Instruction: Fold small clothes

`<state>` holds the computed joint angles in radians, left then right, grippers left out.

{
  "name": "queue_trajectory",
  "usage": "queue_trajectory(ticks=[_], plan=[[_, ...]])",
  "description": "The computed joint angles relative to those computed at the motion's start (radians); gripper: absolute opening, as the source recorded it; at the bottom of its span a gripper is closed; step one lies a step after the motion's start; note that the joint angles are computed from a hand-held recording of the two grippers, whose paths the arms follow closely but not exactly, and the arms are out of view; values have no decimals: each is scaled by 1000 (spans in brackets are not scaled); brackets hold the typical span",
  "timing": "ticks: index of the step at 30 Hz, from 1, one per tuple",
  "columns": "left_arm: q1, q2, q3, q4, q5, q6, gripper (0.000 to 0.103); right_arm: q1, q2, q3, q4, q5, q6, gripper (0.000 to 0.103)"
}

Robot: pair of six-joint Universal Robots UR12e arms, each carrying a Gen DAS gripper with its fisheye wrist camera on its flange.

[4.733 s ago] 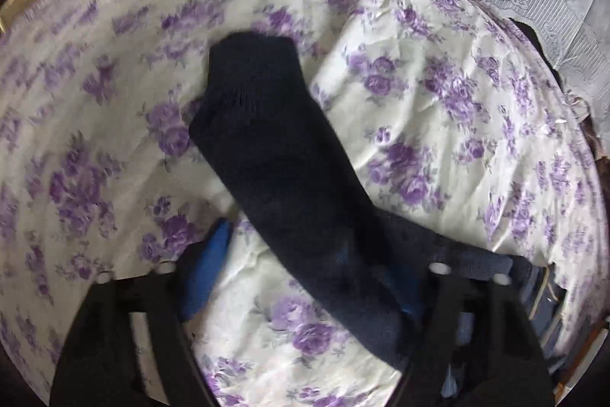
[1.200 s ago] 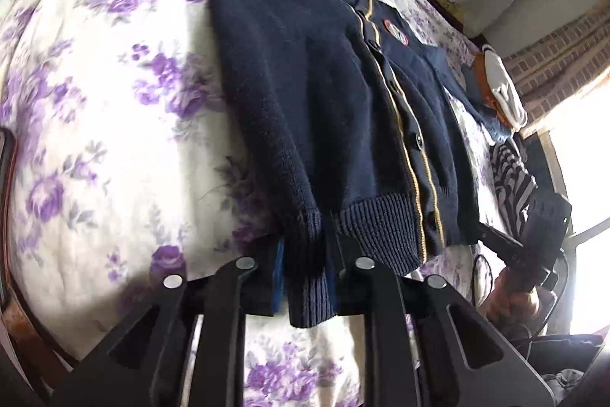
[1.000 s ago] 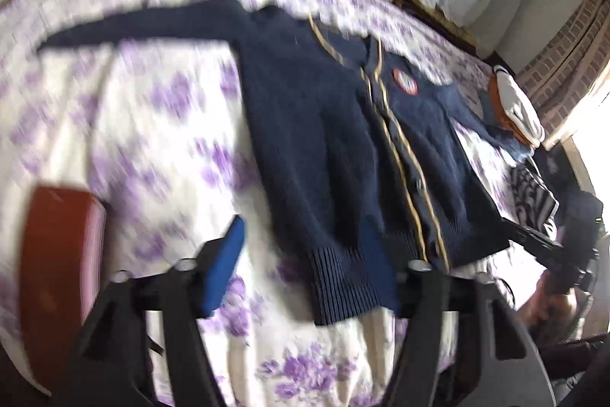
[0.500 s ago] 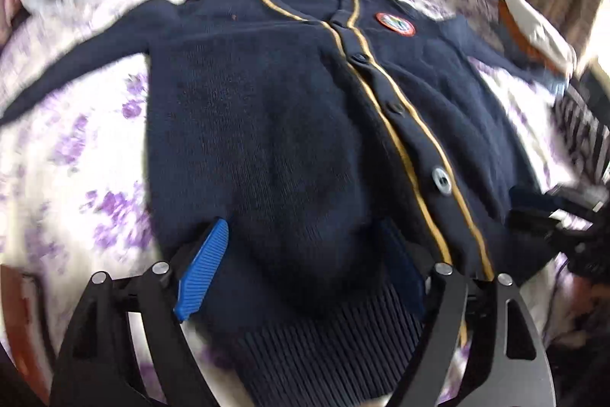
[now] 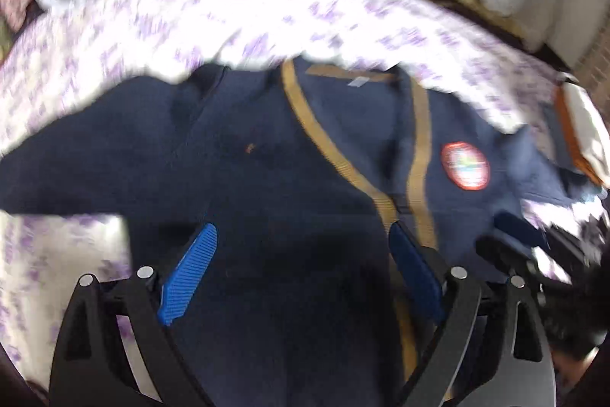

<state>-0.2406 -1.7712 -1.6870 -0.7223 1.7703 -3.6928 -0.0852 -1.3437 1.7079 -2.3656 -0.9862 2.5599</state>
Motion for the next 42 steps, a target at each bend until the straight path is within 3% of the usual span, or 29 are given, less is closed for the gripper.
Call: queue_trajectory(ticks=[2,4,6,8,12,14,17,18,20,21,25,26,28,29,30,32,34,36,38,40,42], plan=[[6,-5,-22,3,-12,35,91,-11,-15,27,-15,13,-41,48],[-13,6,-40,21,29,104,96,-29,-33,35,45,25,-112,49],[-12,24,-46,-11,11,120,96,-49,-47,34,110,34,-182,49],[1,38,-40,-10,-26,128,96,-59,-44,10,144,53,-177,49],[36,16,3,61,-56,102,96,-49,17,-74,107,191,-16,49],[54,-11,27,84,-57,84,96,-35,74,-127,42,205,103,49],[88,-25,33,23,-18,5,96,-43,141,-195,73,191,225,49],[107,-22,21,16,-33,-15,94,-54,150,-194,47,167,260,49],[153,12,-46,115,-144,-3,93,-91,160,-188,34,188,290,46],[162,24,-61,136,-163,8,88,-111,164,-187,45,213,301,33],[159,54,-70,88,-64,38,82,-196,163,-153,-33,224,419,19],[161,66,-79,65,-17,32,83,-214,164,-147,-63,208,476,8],[175,95,-104,28,53,-10,83,-236,162,-132,-159,139,613,4],[186,106,-113,10,69,-38,87,-236,153,-120,-218,76,667,16],[191,114,-113,-38,126,-81,88,-234,134,-96,-292,7,698,21],[197,134,-118,-118,242,-161,88,-211,118,-82,-357,-7,646,43],[218,166,-153,-76,250,-196,90,-190,106,-73,-380,43,559,46],[223,165,-148,-124,295,-229,98,-162,108,-90,-334,73,473,53],[254,161,-145,-207,248,-245,99,-132,123,-115,-258,68,402,59],[283,185,-197,-123,169,-256,99,-113,147,-138,-178,16,387,59],[279,195,-215,-82,179,-222,99,-126,149,-107,-221,40,389,53]])
